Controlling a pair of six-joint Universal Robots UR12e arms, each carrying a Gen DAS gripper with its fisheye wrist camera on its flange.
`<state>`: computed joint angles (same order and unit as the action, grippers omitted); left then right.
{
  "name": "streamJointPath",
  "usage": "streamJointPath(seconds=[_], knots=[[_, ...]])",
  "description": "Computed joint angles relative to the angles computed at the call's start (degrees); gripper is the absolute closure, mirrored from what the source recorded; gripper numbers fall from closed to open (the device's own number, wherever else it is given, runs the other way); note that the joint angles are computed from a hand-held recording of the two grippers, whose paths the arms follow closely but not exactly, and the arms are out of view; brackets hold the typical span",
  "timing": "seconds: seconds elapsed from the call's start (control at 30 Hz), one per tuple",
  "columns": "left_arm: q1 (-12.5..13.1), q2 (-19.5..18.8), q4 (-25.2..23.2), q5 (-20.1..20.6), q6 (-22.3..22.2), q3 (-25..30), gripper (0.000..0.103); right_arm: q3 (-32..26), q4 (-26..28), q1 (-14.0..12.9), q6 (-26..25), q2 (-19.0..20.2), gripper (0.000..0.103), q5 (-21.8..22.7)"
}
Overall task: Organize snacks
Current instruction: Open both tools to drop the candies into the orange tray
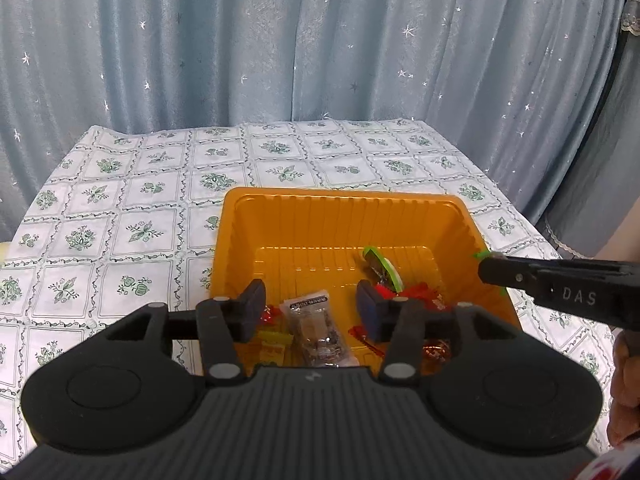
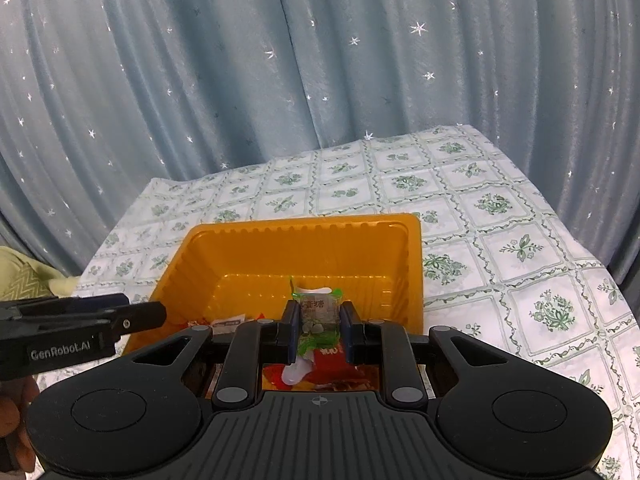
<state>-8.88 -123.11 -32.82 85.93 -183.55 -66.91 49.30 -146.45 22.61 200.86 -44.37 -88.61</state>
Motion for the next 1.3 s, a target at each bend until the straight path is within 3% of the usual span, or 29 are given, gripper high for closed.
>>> streamJointPath(seconds=[0.3, 0.33, 0.37, 0.43, 0.77, 1.03, 1.3], knots=[[0.00, 0.41, 0.33, 0.32, -0.43, -0.75, 0.050, -1.47, -0.29, -0.07, -0.58, 0.98, 0.081, 2.66], [0.01, 0.52, 0.47, 0.42, -0.65, -0.98, 0.046, -1.46, -0.43, -0.10, -0.44, 1.00, 0.074, 3.09], [0.01, 0.63, 0.57, 0.54, -0.78, -1.18, 0.044, -1.31, -0.94, -0.12, 0.11, 0.99, 0.055, 3.29], [0.06, 0.89, 0.97, 0.54, -0.92, -1.68, 0.040, -0.60, -2.75, -0.21, 1.73, 0.82, 0.040, 3.34], [-0.21, 2.23, 2.10, 1.26, -1.18, -4.16, 0.029, 2.18, -2.12, -0.44, 2.82, -1.16, 0.040, 1.33], [-0.78, 4.37, 3.85, 2.62, -2.04, -7.19, 0.012, 7.44, -1.52, -0.58, 4.79, -4.56, 0.040, 0.30], [-1.66, 7.36, 3.72, 4.87, -3.24, -10.56, 0.002, 13.73, -1.56, -0.36, 7.37, -8.78, 0.032, -0.56]])
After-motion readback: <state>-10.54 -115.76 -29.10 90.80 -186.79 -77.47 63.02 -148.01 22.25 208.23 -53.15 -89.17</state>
